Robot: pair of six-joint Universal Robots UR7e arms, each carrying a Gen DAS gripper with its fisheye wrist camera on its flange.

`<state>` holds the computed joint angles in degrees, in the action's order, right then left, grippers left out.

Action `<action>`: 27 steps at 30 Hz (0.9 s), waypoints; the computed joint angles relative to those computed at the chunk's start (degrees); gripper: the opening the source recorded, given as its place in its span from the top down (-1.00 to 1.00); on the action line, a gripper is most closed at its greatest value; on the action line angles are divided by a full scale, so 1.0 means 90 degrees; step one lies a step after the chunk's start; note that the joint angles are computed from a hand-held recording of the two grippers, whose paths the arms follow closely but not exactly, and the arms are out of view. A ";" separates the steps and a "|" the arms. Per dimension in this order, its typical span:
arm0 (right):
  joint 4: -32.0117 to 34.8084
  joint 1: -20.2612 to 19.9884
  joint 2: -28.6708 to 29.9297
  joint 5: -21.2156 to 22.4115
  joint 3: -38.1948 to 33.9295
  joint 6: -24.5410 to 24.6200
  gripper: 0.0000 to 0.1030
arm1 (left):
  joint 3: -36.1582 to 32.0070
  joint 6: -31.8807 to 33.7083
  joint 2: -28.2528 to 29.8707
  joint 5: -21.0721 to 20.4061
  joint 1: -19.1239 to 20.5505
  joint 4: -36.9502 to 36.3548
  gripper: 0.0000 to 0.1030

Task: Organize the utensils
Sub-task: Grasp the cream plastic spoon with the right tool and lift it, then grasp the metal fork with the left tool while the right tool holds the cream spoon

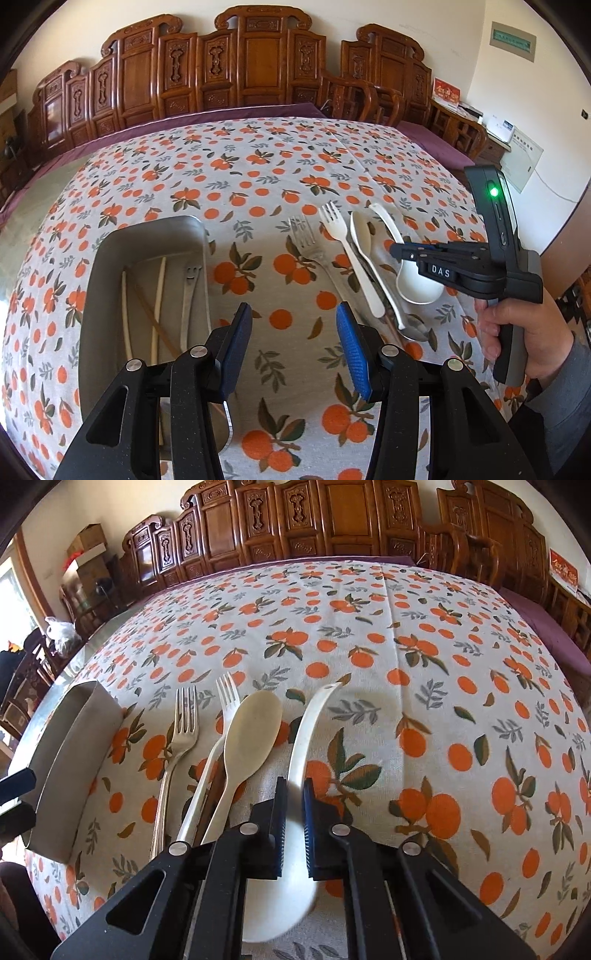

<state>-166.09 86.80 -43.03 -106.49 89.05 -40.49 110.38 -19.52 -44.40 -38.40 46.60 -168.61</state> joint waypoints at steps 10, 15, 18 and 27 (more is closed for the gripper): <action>0.0250 -0.0154 -0.0202 0.0474 -0.0140 0.0077 0.92 | -0.0507 -0.0311 0.0276 0.0065 -0.0006 0.0876 0.13; 0.0336 -0.0258 -0.0344 0.0801 -0.0152 0.0182 0.92 | -0.1040 -0.0411 0.0576 0.0000 0.0095 0.1334 0.13; 0.0358 -0.0299 -0.0405 0.0952 -0.0136 0.0183 0.92 | -0.1337 -0.0437 0.0754 0.0025 0.0169 0.1567 0.13; 0.0360 -0.0317 -0.0413 0.1030 -0.0152 0.0092 0.92 | -0.2187 -0.0756 0.1230 -0.0238 0.0586 0.2364 0.44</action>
